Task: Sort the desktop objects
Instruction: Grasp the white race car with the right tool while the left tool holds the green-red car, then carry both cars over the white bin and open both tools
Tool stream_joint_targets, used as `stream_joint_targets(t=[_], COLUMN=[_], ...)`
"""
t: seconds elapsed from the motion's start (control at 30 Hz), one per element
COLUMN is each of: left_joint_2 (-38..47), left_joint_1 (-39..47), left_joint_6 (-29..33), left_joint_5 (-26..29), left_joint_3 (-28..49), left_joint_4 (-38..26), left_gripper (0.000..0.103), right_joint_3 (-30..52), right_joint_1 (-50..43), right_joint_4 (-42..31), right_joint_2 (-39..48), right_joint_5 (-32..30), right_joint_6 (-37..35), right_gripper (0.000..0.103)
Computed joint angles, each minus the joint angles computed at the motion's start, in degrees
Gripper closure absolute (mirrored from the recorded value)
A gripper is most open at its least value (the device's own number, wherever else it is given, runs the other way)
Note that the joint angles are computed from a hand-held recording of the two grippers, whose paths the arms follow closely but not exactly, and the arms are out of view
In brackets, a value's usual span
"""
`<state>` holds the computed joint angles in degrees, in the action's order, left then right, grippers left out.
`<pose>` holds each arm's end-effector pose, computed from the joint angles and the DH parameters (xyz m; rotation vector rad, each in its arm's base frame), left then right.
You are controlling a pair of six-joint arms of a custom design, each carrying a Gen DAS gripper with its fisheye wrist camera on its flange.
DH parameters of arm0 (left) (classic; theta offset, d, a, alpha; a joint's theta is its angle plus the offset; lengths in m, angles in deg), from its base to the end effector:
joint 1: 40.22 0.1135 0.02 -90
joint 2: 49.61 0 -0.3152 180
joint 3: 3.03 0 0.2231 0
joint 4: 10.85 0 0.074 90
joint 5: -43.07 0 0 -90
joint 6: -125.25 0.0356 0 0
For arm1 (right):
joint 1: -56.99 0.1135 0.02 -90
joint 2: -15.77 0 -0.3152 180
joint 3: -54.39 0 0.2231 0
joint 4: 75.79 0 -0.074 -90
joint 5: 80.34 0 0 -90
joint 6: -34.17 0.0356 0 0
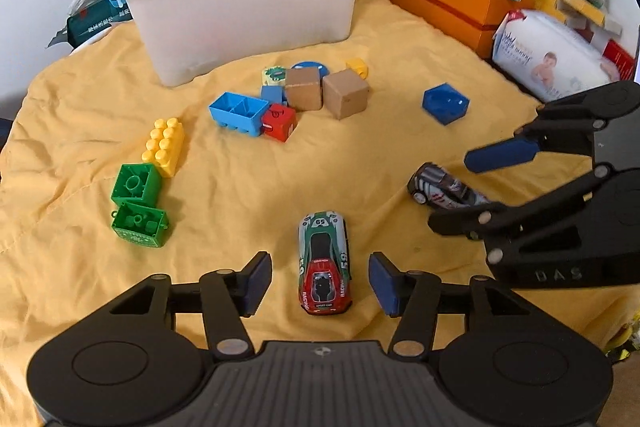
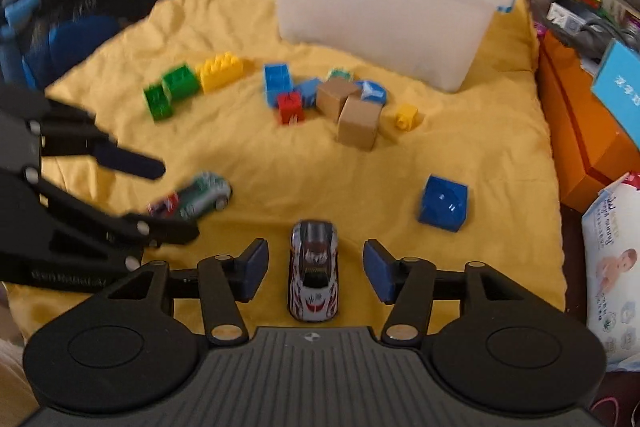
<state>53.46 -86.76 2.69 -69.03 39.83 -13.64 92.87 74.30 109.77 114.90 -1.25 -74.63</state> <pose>0.1822 -0.1728 0.1316 0.1908 2.5348 -0.0058 0.2288 0.0784 0.1409 -0.8533 2.3735 0.2304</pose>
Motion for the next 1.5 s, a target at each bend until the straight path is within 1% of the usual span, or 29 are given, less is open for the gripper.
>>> stream_joint_targets(t=[0.07,0.2,0.33,0.4,0.43,0.47,0.5,0.53,0.6,0.63,0.67,0.7,0.8,0.87,1.0,1.07,1.1,1.17,1.3,1.37,1.47,1.5], left_joint_2=[0.7,1.5,1.9,2.2,2.2,2.2,2.1,2.1,1.7,1.3,0.7,0.0,-2.7,-5.0,-8.9,-9.8,-10.1,-10.3,-11.4,-12.1,-13.7,-13.9], left_joint_1=[-0.1,0.2,1.3,1.3,1.3,1.3,1.2,1.0,1.3,1.7,1.9,1.8,0.9,0.2,-0.8,-0.7,-0.5,0.3,2.3,3.7,6.4,7.8], left_joint_6=[0.0,0.2,-0.1,0.0,0.2,0.3,0.2,0.3,0.2,0.1,0.0,-0.4,-0.4,-0.2,1.2,2.1,2.6,3.5,5.6,7.4,11.4,12.7], left_joint_5=[0.0,0.7,3.6,3.8,3.8,3.9,3.7,3.2,3.7,4.6,5.4,5.7,4.2,2.5,-1.0,-1.9,-2.2,-2.4,-2.8,-3.3,-6.1,-6.2], left_joint_3=[0.3,0.3,-0.1,-0.7,-0.8,-0.9,-1.0,-1.1,-1.7,-2.0,-2.2,-2.4,-1.9,-1.4,0.7,1.7,2.2,2.8,4.2,5.3,7.6,8.5], left_joint_4=[0.0,1.1,2.5,3.4,3.7,3.8,3.9,3.9,4.7,5.1,5.1,5.1,3.2,1.5,-2.7,-3.8,-4.2,-4.4,-5.0,-5.1,-4.9,-4.9], left_gripper=[0.046,0.046,0.051,0.051,0.053,0.059,0.063,0.070,0.070,0.070,0.070,0.070,0.070,0.070,0.070,0.070,0.070,0.070,0.070,0.070,0.070,0.070], right_joint_3=[0.4,-0.4,-0.2,-0.3,-0.4,-0.6,-0.6,-0.5,-0.3,-0.3,-0.1,0.2,-0.1,0.5,1.3,1.0,0.5,1.2,3.7,5.7,9.3,10.8], right_joint_1=[-0.5,-0.2,0.8,1.0,1.0,1.0,1.1,0.9,0.4,0.3,0.4,0.5,1.6,1.0,0.0,0.4,1.0,1.2,-0.3,-1.0,-2.1,-2.4], right_joint_4=[-0.5,1.0,1.4,1.6,1.8,2.1,2.0,2.0,1.7,1.6,1.2,0.0,-0.8,-3.0,-5.6,-4.7,-3.4,-3.3,-5.6,-6.7,-7.9,-7.7], right_joint_2=[1.3,2.4,2.8,3.1,3.1,3.2,3.2,3.4,3.5,3.5,3.4,2.8,1.5,0.4,-3.3,-5.5,-6.2,-5.6,-5.7,-5.8,-5.3,-5.0], right_joint_5=[-0.8,0.6,1.9,2.2,2.0,2.0,2.1,1.7,1.0,0.8,0.6,-0.2,1.3,0.3,0.3,1.9,3.2,4.0,2.6,1.8,0.9,0.9], right_joint_6=[0.1,0.5,0.7,0.7,0.5,0.5,0.7,0.7,0.9,0.5,-0.1,-1.0,-2.4,-2.3,-2.8,-4.0,-5.4,-6.6,-7.3,-7.6,-7.7,-7.5], right_gripper=[0.047,0.049,0.050,0.052,0.052,0.052,0.052,0.052,0.052,0.057,0.066,0.070,0.070,0.070,0.070,0.070,0.070,0.070,0.070,0.070,0.070,0.070])
